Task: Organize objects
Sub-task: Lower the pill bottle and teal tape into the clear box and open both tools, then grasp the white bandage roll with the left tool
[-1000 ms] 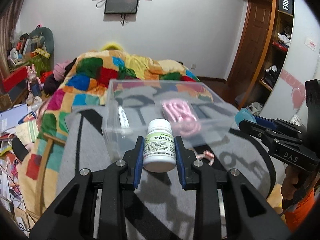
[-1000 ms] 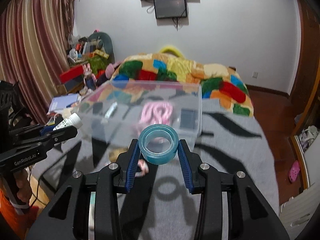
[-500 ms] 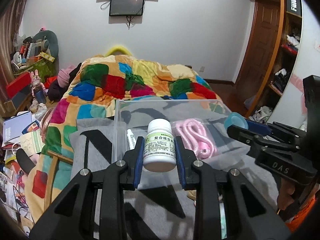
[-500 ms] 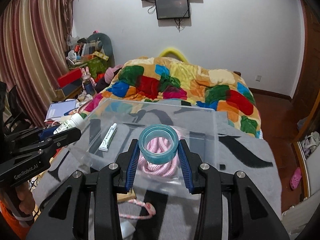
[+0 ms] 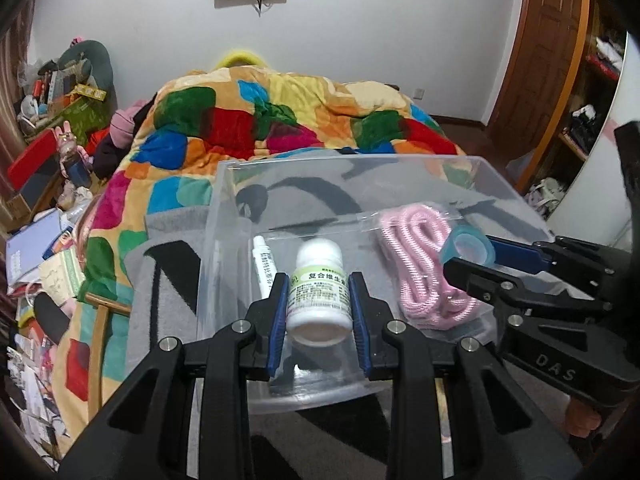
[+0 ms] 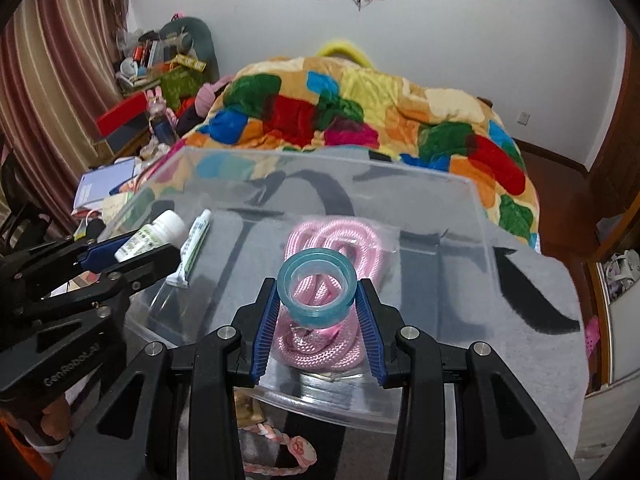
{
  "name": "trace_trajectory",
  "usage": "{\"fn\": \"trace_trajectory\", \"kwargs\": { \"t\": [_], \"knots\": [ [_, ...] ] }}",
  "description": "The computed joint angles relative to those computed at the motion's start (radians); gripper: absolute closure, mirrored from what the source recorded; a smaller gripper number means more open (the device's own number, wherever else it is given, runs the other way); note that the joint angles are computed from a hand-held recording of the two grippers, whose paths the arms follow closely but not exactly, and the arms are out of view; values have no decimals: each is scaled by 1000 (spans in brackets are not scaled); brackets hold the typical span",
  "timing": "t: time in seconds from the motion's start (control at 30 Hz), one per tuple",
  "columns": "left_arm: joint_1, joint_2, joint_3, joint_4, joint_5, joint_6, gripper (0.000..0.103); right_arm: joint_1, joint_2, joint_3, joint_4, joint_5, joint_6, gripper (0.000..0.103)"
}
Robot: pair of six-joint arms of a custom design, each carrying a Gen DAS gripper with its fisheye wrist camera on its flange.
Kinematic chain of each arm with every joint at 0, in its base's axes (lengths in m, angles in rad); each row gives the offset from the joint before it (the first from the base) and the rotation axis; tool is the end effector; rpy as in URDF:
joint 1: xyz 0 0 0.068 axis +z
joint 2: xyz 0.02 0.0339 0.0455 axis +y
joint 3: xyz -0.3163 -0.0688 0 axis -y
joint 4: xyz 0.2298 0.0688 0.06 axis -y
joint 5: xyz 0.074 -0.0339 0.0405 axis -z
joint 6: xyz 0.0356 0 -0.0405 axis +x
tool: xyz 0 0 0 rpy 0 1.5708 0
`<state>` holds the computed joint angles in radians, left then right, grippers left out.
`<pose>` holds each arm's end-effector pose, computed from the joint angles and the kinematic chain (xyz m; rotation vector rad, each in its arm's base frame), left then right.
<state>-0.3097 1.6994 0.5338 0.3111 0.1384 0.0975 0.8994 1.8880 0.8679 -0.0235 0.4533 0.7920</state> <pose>0.2633 -0.0894 0.1572 0.5533 2.3678 -0.2639 0.2258 0.2591 0.1580 0.0208 2.4643 0.1206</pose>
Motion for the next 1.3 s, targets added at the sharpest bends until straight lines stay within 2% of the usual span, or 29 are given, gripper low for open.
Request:
{"fn": "trace_trajectory", "kwargs": {
  "t": [0.1, 0.23, 0.3, 0.37, 0.43, 0.5, 0.7, 1.07, 1.17, 1.3],
  "knots": [
    [-3, -4, -12, 9, 4, 8, 73, -4, -7, -14, 17, -18, 8, 66],
    [3, -30, -21, -4, 23, 14, 72, 11, -35, -43, 36, -6, 14, 53],
    [7, -46, -26, -14, 33, 14, 70, 29, -57, -59, 41, 7, 17, 52],
    [4, -69, -38, -18, 30, 15, 65, 51, -79, -69, 33, 28, 25, 52],
    [1, -98, -60, -13, 25, 12, 49, 76, -107, -84, 32, 45, 37, 51],
    [-1, -141, -95, 2, 25, 10, 42, 104, -134, -103, 32, 69, 53, 48],
    [-10, -258, -188, 9, 48, 22, 31, 231, -186, -137, -39, 197, 143, 44],
    [-112, -421, -386, 14, 48, -29, 30, 433, -193, -238, -128, 277, 428, 44],
    [-178, -467, -436, 17, 12, -73, 29, 462, -182, -259, -131, 272, 486, 44],
    [-239, -504, -481, 13, 9, -133, 29, 510, -177, -290, -135, 272, 570, 44]
  ]
}}
